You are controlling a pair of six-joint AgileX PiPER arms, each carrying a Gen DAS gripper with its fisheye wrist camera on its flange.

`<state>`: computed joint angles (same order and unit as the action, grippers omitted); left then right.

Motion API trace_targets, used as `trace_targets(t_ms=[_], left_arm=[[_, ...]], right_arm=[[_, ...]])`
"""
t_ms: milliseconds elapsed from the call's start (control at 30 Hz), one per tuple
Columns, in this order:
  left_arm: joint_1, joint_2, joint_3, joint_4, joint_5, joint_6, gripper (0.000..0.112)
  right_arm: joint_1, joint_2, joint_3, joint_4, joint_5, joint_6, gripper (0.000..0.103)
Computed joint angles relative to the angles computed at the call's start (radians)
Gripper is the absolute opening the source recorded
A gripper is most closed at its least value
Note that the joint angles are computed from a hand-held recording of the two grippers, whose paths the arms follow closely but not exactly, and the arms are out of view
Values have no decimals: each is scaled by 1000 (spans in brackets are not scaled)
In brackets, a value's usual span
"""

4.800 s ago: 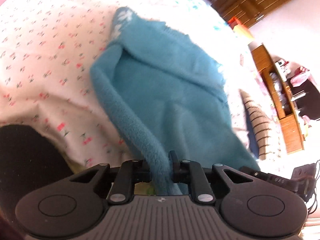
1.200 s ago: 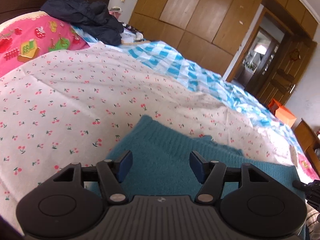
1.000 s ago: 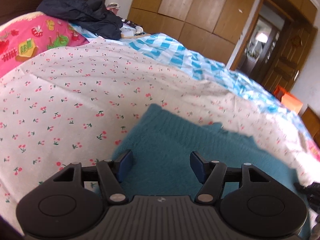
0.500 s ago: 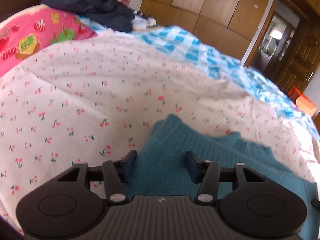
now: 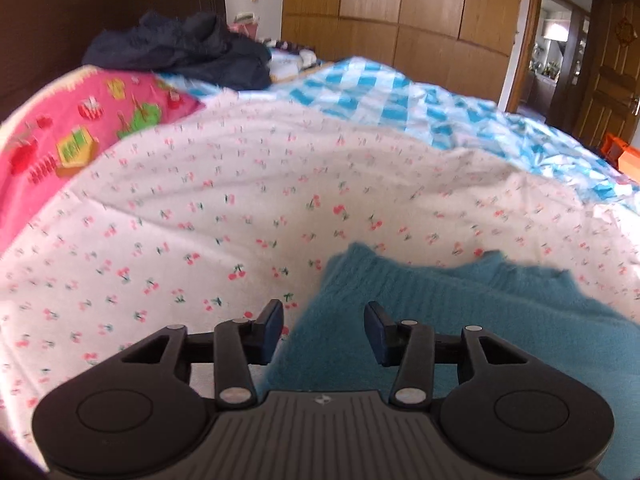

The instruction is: Fold small clothes

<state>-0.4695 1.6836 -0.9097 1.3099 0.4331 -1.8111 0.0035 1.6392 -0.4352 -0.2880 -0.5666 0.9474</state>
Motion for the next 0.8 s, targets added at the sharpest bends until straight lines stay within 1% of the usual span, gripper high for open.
trace_targets(t_ms=[67, 133, 167, 233, 267, 300, 333, 400, 433, 500, 567, 667, 733, 800], left_arm=[[-64, -52, 18, -18, 55, 15, 50], [-139, -85, 25, -42, 106, 39, 51], [-183, -92, 23, -52, 134, 55, 52], [-269, -87, 11, -68, 186, 88, 56], [-305, -78, 2, -76, 202, 105, 57], [-342, -63, -10, -88, 217, 123, 59], [-370, -44, -28, -109, 224, 147, 60], [-402, 2, -73, -183, 214, 222, 60], [-414, 22, -94, -219, 207, 253, 60], [-444, 52, -125, -258, 200, 297, 60], [-481, 67, -145, -280, 207, 329, 60], [-542, 70, -158, -313, 213, 382, 60], [-598, 64, -144, -290, 231, 383, 60], [-656, 54, -121, -254, 248, 370, 60]], right_arm=[[-26, -24, 11, -71, -8, 68, 17], [-42, -46, 23, -107, -12, 100, 23], [-52, -56, 28, -132, -9, 121, 23], [-81, -74, 39, -196, -6, 168, 29], [-90, -80, 40, -221, 1, 184, 31], [-96, -84, 37, -235, 18, 192, 36], [-99, -84, 29, -252, 43, 197, 39], [-101, -66, 7, -307, 87, 200, 39], [-102, -61, 12, -301, 76, 189, 39], [-127, -68, 19, -388, 55, 265, 39], [-177, -61, 26, -495, -4, 354, 40], [-247, -28, 21, -611, -77, 440, 39], [-299, 5, 15, -681, -135, 489, 39], [-317, 12, 12, -711, -155, 505, 40]])
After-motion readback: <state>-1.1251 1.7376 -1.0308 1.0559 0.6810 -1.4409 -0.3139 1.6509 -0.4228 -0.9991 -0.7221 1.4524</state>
